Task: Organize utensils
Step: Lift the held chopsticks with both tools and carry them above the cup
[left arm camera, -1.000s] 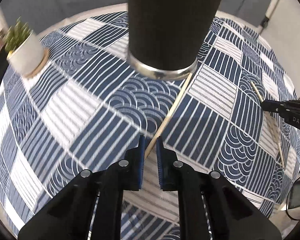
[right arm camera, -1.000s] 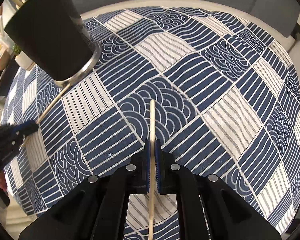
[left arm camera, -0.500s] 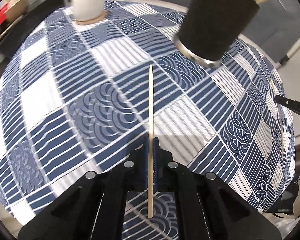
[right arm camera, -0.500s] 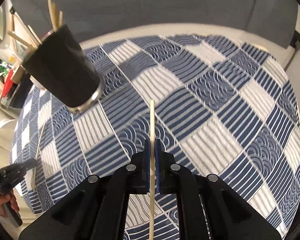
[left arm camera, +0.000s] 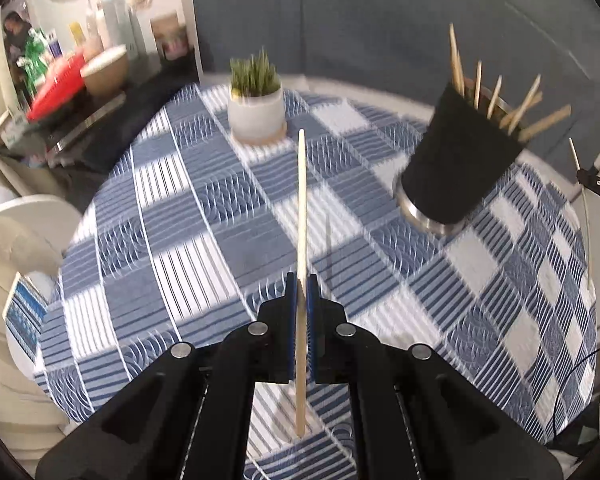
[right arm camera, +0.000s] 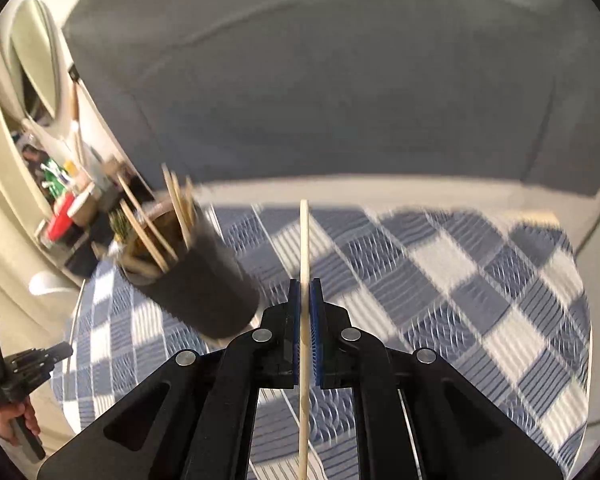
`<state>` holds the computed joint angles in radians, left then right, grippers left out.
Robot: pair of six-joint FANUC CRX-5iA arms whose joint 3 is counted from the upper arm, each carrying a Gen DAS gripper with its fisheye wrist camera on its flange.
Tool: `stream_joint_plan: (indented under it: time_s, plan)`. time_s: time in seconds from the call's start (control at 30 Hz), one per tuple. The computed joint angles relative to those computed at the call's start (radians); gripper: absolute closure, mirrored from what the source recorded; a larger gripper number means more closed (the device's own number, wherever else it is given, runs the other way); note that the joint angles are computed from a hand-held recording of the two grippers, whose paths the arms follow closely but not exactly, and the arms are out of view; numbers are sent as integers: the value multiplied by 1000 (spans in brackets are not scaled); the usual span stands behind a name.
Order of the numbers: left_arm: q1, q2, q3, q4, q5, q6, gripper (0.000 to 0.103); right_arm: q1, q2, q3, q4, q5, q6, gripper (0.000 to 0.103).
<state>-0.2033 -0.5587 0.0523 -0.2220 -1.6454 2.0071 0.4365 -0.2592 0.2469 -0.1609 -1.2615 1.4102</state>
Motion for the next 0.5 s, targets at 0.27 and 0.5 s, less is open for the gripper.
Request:
stream_joint_plan:
  time_s: [0.27, 0.5]
  plan:
    - [10, 130, 164, 1, 107, -59, 99, -7, 83, 143, -36, 120, 28, 98]
    - [93, 206, 190, 164, 329, -139, 99, -48, 142, 251, -189, 167, 96, 98]
